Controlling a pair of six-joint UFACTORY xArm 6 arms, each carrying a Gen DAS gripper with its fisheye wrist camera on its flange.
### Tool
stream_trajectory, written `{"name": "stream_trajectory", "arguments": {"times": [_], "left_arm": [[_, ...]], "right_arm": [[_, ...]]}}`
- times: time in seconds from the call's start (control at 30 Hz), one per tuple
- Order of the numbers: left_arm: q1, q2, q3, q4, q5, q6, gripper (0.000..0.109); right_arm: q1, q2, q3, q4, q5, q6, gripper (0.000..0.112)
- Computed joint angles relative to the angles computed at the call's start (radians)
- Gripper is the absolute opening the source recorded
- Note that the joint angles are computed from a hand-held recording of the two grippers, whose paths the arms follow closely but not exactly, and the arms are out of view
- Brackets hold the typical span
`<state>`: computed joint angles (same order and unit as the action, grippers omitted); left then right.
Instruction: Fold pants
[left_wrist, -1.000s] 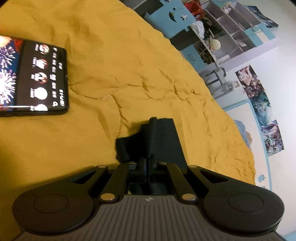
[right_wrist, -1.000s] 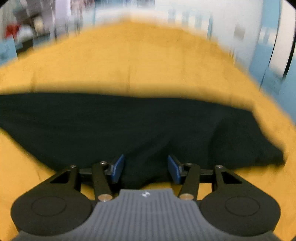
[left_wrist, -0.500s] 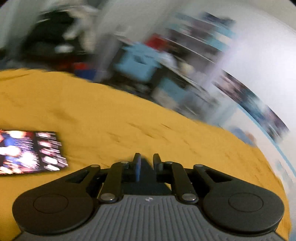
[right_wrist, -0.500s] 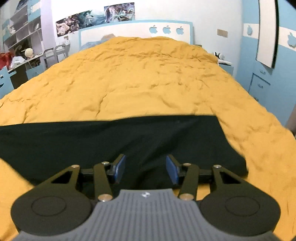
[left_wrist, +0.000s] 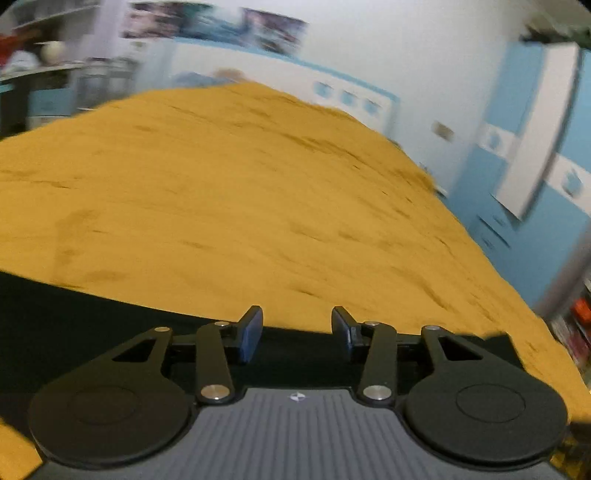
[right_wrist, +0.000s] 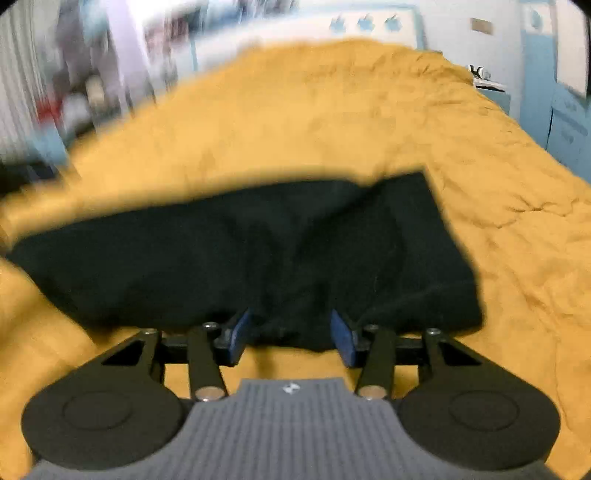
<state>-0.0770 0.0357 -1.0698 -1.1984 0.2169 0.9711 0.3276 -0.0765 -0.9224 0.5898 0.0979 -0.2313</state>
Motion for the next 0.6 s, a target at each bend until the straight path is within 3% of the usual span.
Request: {"name": "stream_trajectory", "arguments": {"times": [0.07, 0.1, 0.17, 0.27, 0.33, 0.4, 0.47, 0.57, 0.6], "left_arm": [[-0.06, 0.012, 0.008, 0.009, -0.015, -0.018, 0.055], [-0.092, 0.018, 0.018, 0.033, -0.022, -0.045, 0.055], [-0.149, 0.021, 0.045, 0.123, -0.022, -0.122, 0.055], [-0.219, 0.026, 0.08, 0.179, -0.033, -0.138, 0.055], [-0.259, 0.021, 0.128, 0.296, -0.056, -0.237, 0.055], [-0.279, 0.02, 0.174, 0.401, -0.073, -0.336, 0.055], [-0.306, -0.002, 0.226, 0.375, -0.142, -0.303, 0.056], [-0.315, -0.007, 0.239, 0.368, -0.162, -0.308, 0.055], [-0.307, -0.014, 0.238, 0.384, -0.147, -0.34, 0.056]], "right_arm": [[-0.052, 0.039, -0.054, 0.1, -0.038, -0.084, 0.052], [-0.085, 0.082, -0.101, 0.087, -0.034, -0.068, 0.052], [-0.146, 0.183, -0.228, 0.105, 0.037, -0.073, 0.056], [-0.195, 0.348, -0.411, 0.201, 0.12, -0.148, 0.06], [-0.198, 0.409, -0.462, 0.237, 0.146, -0.156, 0.06], [-0.22, 0.487, -0.557, 0.328, 0.233, -0.222, 0.052], [-0.212, 0.48, -0.538, 0.318, 0.247, -0.226, 0.027], [-0.206, 0.499, -0.558, 0.42, 0.233, -0.316, 0.007], [-0.205, 0.479, -0.54, 0.464, 0.227, -0.345, 0.006]]}}
